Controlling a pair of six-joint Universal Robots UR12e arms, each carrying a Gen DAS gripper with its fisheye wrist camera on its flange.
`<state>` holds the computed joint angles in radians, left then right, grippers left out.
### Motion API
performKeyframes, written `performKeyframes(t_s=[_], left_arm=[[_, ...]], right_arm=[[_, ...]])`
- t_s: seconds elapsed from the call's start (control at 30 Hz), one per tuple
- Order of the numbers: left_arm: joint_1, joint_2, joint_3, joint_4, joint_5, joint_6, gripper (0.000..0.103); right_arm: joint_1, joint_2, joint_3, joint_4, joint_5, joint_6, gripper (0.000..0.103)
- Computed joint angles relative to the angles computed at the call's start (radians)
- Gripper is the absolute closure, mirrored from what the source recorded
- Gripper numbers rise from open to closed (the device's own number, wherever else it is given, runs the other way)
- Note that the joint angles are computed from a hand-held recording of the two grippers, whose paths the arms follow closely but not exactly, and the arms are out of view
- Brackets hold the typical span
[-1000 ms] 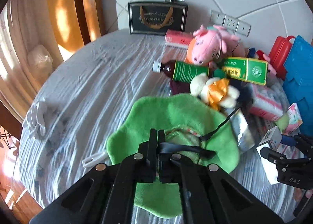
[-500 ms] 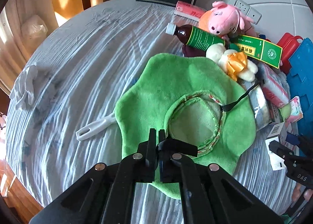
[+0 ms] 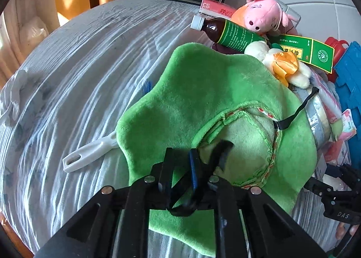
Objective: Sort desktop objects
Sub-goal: 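Close the left tool firmly on the hat brim while the right tool lifts the white box, then carry the green hat and white box over the blue bin with both tools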
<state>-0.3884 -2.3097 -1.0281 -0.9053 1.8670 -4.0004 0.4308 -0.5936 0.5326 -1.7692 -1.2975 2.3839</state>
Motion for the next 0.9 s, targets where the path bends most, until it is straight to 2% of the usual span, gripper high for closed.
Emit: performKeyframes(t_s=[0.07,0.1,0.13,0.17,0.2,0.23,0.3,0.43,0.5,0.57,0.6,0.63,0.67,0.7,0.77,0.8,0.87,0.9], left_arm=[[0.005,0.013,-0.028,0.041,-0.024,-0.004,0.089],[0.012,0.025,-0.049,0.066,-0.060,-0.025,0.086],[0.020,0.036,-0.067,0.086,-0.091,-0.039,0.073],[0.022,0.041,-0.067,0.070,-0.097,-0.048,0.061],[0.019,0.044,-0.059,0.041,-0.078,-0.047,0.027],[0.018,0.048,-0.063,0.042,-0.067,-0.035,0.000],[0.016,0.055,-0.073,0.079,-0.062,-0.012,0.000],[0.017,0.017,-0.001,-0.042,-0.037,-0.011,0.000],[0.027,0.005,0.003,-0.041,-0.072,-0.022,0.000],[0.021,-0.021,0.042,-0.078,-0.023,0.005,0.000],[0.015,-0.045,0.089,-0.145,0.014,0.025,0.000],[0.012,-0.057,0.109,-0.170,0.028,0.044,0.000],[0.007,-0.063,0.118,-0.172,0.055,0.030,0.000],[0.007,-0.064,0.120,-0.173,0.063,0.001,0.000],[0.011,-0.064,0.128,-0.187,0.046,0.002,0.000],[0.013,-0.058,0.119,-0.179,0.037,0.007,0.004],[0.012,-0.044,0.103,-0.153,0.025,0.037,0.031],[0.013,-0.034,0.087,-0.116,0.005,0.047,0.056]], right_arm=[[0.002,-0.005,0.011,-0.012,-0.006,-0.004,0.035],[0.002,-0.007,0.015,-0.017,-0.010,-0.006,0.035],[0.002,-0.009,0.018,-0.020,-0.011,-0.009,0.035],[0.002,-0.009,0.019,-0.020,-0.010,-0.010,0.035],[0.002,-0.009,0.018,-0.018,-0.009,-0.011,0.035],[0.002,-0.009,0.015,-0.014,-0.008,-0.011,0.035],[0.001,-0.008,0.010,-0.008,-0.005,-0.009,0.035],[0.001,-0.008,0.006,0.000,-0.003,-0.008,0.035],[0.000,-0.007,0.001,0.008,0.002,-0.006,0.035],[-0.001,-0.007,-0.002,0.015,0.006,-0.010,0.034],[-0.001,-0.008,0.000,0.014,0.004,-0.014,0.033],[0.000,-0.013,0.009,0.007,0.001,-0.020,0.030],[0.001,-0.017,0.020,-0.002,0.000,-0.022,0.029],[0.003,-0.024,0.034,-0.016,-0.003,-0.023,0.026],[0.005,-0.038,0.066,-0.050,-0.007,-0.019,0.022],[0.006,-0.044,0.078,-0.061,-0.011,-0.015,0.018],[0.005,-0.052,0.091,-0.060,-0.007,-0.010,0.013],[0.004,-0.058,0.104,-0.072,-0.006,-0.009,0.013]])
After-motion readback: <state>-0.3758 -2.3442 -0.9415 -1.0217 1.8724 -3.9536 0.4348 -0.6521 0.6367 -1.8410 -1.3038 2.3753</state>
